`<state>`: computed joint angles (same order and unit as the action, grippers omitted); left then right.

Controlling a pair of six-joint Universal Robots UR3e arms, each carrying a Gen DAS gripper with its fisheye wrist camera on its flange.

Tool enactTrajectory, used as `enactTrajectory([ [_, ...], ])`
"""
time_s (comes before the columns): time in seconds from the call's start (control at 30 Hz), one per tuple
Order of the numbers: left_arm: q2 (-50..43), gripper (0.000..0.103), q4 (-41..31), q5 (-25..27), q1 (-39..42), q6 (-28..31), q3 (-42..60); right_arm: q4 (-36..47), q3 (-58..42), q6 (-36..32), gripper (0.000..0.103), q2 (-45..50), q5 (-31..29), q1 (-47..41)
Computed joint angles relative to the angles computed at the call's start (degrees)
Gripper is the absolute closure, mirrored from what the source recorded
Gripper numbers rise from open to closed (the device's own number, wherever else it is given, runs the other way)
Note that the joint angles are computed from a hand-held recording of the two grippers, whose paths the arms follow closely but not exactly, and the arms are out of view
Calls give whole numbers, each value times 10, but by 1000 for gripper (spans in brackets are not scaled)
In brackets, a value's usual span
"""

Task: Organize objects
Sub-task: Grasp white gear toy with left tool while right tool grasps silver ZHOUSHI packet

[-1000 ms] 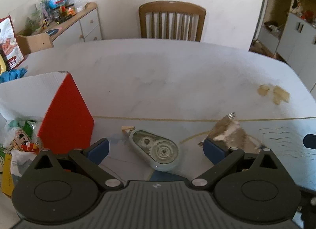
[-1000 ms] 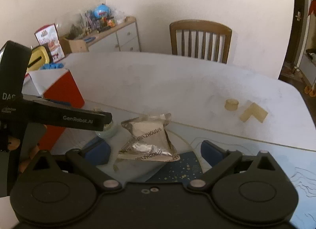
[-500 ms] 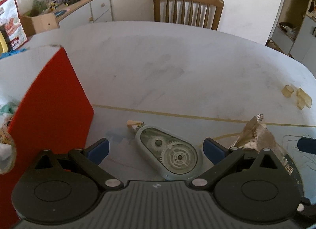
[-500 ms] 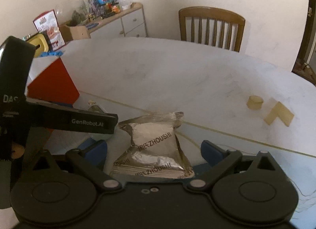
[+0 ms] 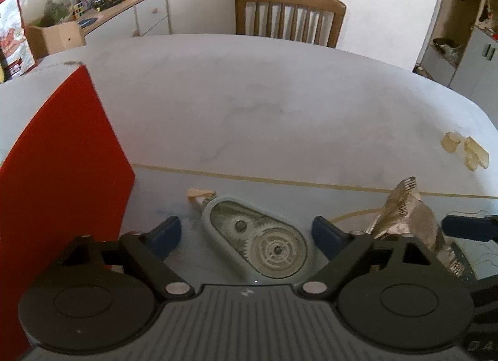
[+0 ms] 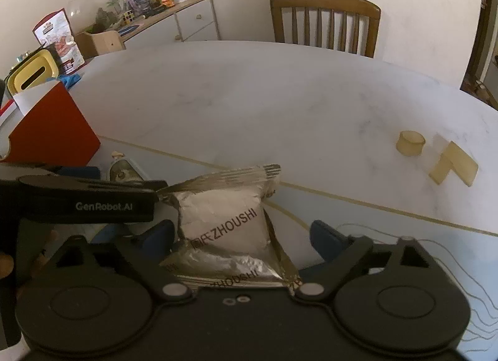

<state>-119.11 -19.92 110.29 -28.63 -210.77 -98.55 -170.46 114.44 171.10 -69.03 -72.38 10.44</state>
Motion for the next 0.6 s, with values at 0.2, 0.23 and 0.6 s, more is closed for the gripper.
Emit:
enactTrajectory([
  [0.2,5,25,9,-15,2,14,-4,7,-3,-2,32,2,7,2],
  [0.23,9,25,14,-21,4,15,-9,9,-4,-2,35,0,7,3],
  [0.6,46,26,67,-75,15,27,-75,33,29,39,56,-60,-20,9],
])
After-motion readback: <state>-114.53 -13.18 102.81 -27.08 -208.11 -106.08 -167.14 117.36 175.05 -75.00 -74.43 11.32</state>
